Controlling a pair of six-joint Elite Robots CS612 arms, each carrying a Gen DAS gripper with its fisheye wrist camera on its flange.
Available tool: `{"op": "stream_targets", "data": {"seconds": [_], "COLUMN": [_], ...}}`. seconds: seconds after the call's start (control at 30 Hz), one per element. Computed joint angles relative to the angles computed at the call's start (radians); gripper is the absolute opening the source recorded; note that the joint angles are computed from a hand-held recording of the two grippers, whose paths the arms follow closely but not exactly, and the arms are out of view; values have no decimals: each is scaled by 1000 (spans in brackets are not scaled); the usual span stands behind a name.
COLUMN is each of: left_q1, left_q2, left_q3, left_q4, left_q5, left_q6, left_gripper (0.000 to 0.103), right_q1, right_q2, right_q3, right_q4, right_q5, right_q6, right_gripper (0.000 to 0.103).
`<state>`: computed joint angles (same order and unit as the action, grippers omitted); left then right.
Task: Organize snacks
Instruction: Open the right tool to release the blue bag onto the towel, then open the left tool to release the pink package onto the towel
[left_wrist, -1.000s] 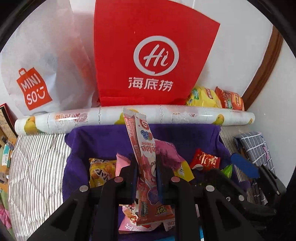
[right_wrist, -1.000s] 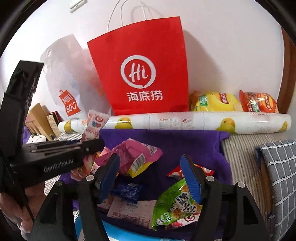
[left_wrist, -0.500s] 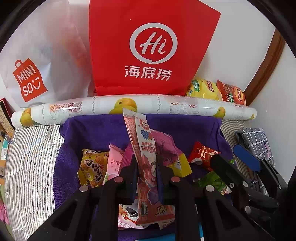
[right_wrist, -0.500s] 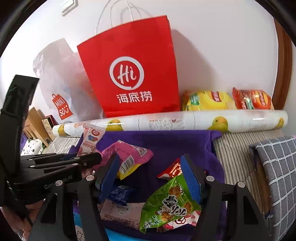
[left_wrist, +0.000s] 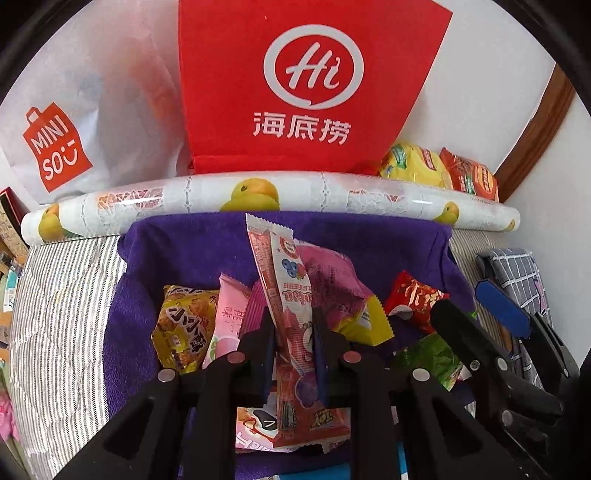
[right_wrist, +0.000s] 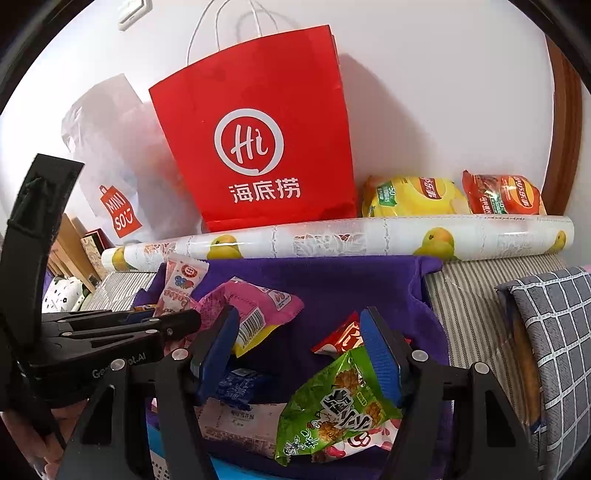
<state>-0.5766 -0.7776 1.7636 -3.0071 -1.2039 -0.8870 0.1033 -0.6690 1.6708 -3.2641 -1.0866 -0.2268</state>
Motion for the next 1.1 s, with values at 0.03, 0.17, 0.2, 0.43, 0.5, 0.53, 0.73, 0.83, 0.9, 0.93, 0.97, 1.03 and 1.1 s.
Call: {"op": "stream_targets", "data": {"seconds": [0.03,0.17,0.2,0.43,0.5,0.53,0.73,0.83,0.9,0.93,0.97,1.03,1.1], "left_q1": [0,0,0,5,4,6,11,4,-1,-2,-2,-1,-1], "left_q2": [0,0,1,-1,-3,-4,-12,-17,-21,-22,-23,-24,-27], "left_q3": [-1,-1,-1,2,4,4,15,19,17,17,18,16,17], "left_q4": [2,4,1,-2,1,4,-15,-14,6,8,9,14,22], "left_q5": [0,0,-2,-17,-6,-12,-15,16,44,49,49,49,55], "left_q6": [-1,-4,-5,-3,-13,-13,-26,-11,-7,-4,-1,-6,-6], "left_gripper": [18,19,19,19,20,22,40,52,54,55,57,58,61], "right_q1": [0,1,1,1,2,3,2,2,4,4,5,5,5], "right_q2": [0,-1,-1,1,1,1,1,1,1,1,1,0,0], "right_q3": [0,1,1,-2,-3,-4,-1,-1,0,0,1,1,1], "right_q4": [-1,-2,-2,2,4,3,-3,-10,-15,-17,-20,-23,-24], "right_q5": [0,-3,-2,-6,-15,-18,-20,-26,-36,-37,-39,-45,-49], "right_q6": [1,-1,0,2,3,2,1,7,11,11,10,11,15], "right_gripper": [67,67,67,67,67,67,67,67,67,67,67,67,67]}}
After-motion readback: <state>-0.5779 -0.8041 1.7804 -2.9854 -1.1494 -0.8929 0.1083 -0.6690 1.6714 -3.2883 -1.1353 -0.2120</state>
